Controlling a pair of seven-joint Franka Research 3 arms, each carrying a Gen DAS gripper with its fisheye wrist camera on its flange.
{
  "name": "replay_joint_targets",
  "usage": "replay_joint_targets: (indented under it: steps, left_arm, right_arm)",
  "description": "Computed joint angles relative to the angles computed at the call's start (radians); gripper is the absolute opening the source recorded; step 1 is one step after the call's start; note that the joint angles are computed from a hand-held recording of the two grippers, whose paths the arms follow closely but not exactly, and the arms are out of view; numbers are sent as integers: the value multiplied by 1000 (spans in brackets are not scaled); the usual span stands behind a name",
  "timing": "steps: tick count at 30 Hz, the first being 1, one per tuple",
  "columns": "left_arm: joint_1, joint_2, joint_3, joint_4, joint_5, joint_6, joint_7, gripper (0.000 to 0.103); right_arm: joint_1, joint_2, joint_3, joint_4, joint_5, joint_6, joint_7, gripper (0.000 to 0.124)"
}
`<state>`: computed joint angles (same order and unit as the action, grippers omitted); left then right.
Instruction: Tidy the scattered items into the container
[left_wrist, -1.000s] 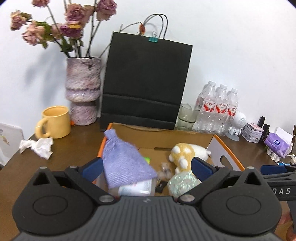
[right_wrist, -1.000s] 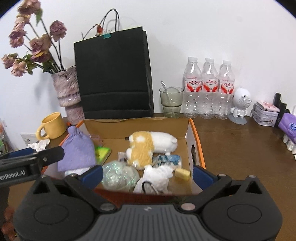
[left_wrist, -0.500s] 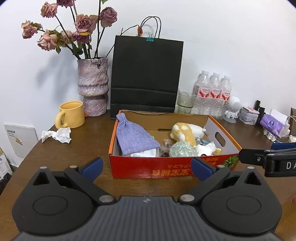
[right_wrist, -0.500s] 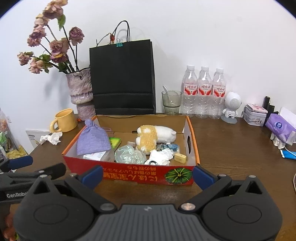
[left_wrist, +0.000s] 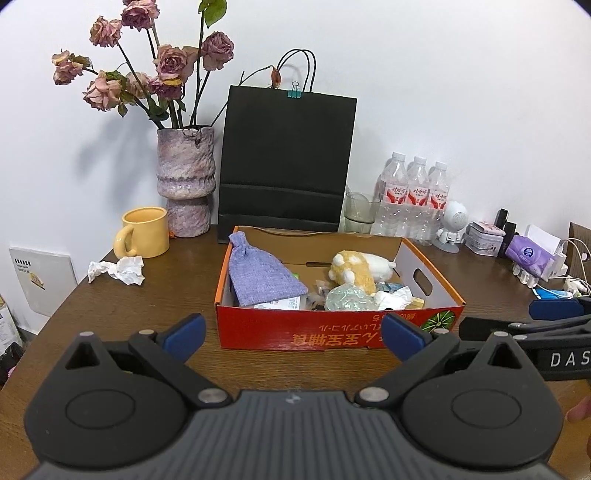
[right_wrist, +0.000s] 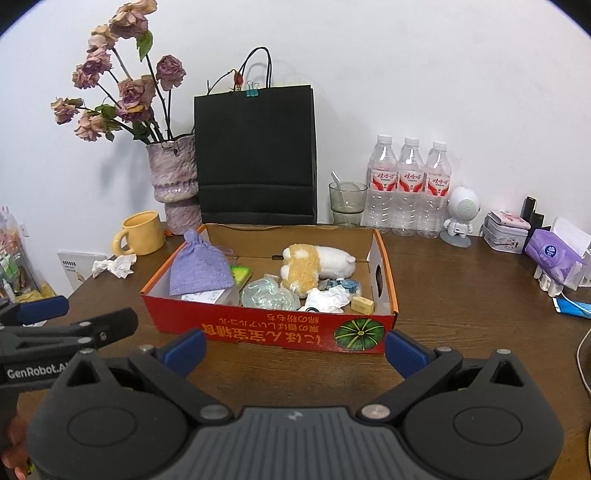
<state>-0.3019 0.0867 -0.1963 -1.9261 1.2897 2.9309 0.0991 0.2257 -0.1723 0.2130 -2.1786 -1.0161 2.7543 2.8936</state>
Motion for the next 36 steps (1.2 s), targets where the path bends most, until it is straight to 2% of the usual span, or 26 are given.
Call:
replay_joint_targets:
  steps: [36]
  left_arm:
    - [2, -11, -7, -10, 11, -4, -16, 103]
  right_arm:
    - [-12, -22, 11, -19, 5, -1, -4, 103]
